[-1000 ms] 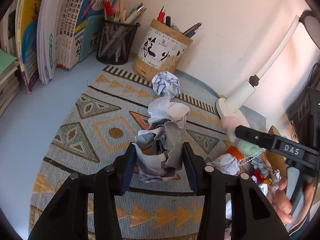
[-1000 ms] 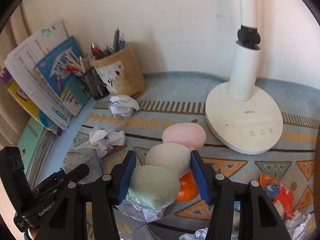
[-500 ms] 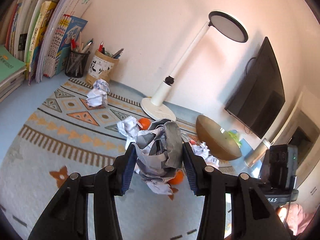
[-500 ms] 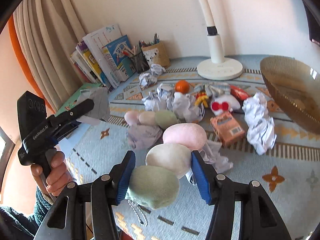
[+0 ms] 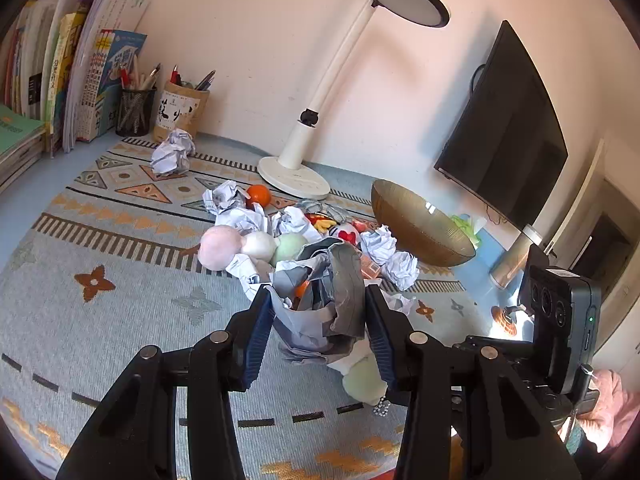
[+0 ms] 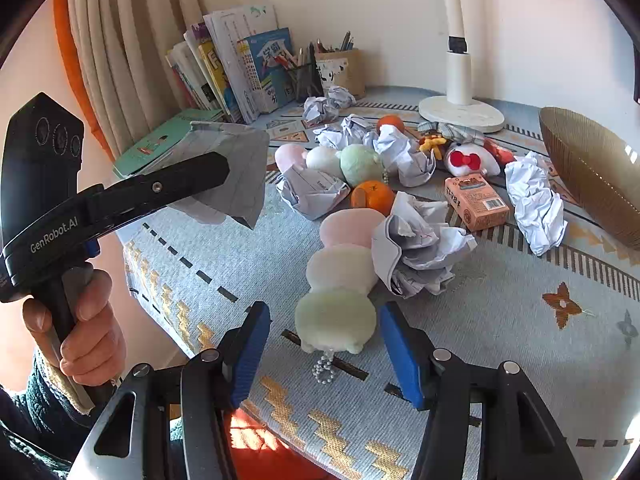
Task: Organize objects
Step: 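Carry both held items over the brown glass bowl and open both tools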
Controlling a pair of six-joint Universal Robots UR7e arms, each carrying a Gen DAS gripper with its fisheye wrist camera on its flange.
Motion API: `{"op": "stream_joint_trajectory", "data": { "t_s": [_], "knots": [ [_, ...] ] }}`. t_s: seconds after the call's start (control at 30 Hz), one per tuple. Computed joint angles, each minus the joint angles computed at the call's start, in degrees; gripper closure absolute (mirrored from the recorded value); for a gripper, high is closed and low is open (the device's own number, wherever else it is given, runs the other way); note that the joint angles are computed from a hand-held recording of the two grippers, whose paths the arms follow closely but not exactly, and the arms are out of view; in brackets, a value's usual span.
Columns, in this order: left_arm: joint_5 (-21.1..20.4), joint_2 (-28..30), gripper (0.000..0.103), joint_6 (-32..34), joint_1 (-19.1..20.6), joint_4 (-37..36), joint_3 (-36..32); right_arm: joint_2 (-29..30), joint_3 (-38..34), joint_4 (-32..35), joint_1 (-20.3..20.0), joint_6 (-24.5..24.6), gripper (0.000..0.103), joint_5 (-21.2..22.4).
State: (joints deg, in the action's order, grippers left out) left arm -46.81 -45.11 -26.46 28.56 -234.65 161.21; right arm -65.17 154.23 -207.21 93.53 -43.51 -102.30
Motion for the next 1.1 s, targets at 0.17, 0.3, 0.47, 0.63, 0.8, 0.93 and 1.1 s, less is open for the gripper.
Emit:
{"op": "stream_joint_trajectory", "data": {
  "t_s": [0.17,0.3,0.47,0.63,0.8,0.93,1.1],
  "knots": [
    [0.25,-0.11,0.061,-0.59,0.91,-0.28,0.19,13.94,-6.14,-7.69,7.94,3.88,0.034,-15.93],
    [0.33,-0.98,0.061,-0.96,1.04,2.1,-0.14,17.46,-7.66,-11.78,8.78,3.96,0.058,-18.9],
    [0.5,-5.82,0.061,1.59,0.25,9.21,-2.67,-5.9,-2.44,2.98,3.31,7.36,0.058,0.54],
    [-4.64,-9.28,0.061,10.19,2.76,18.91,-13.64,-22.06,-4.48,2.12,0.06,9.77,0.058,4.13],
    [-12.63,-1.93,0.061,16.78,7.56,29.37,-30.56,-26.08,-12.47,9.46,-8.92,17.86,0.058,5.86],
    [-18.99,4.92,0.061,16.14,11.25,39.57,-42.94,-24.68,-18.12,15.88,-13.42,22.89,0.058,7.52],
    [-19.06,11.81,0.05,19.75,12.11,42.45,-51.75,-19.65,-23.14,16.23,-13.22,21.63,0.053,2.42]
  ]
}}
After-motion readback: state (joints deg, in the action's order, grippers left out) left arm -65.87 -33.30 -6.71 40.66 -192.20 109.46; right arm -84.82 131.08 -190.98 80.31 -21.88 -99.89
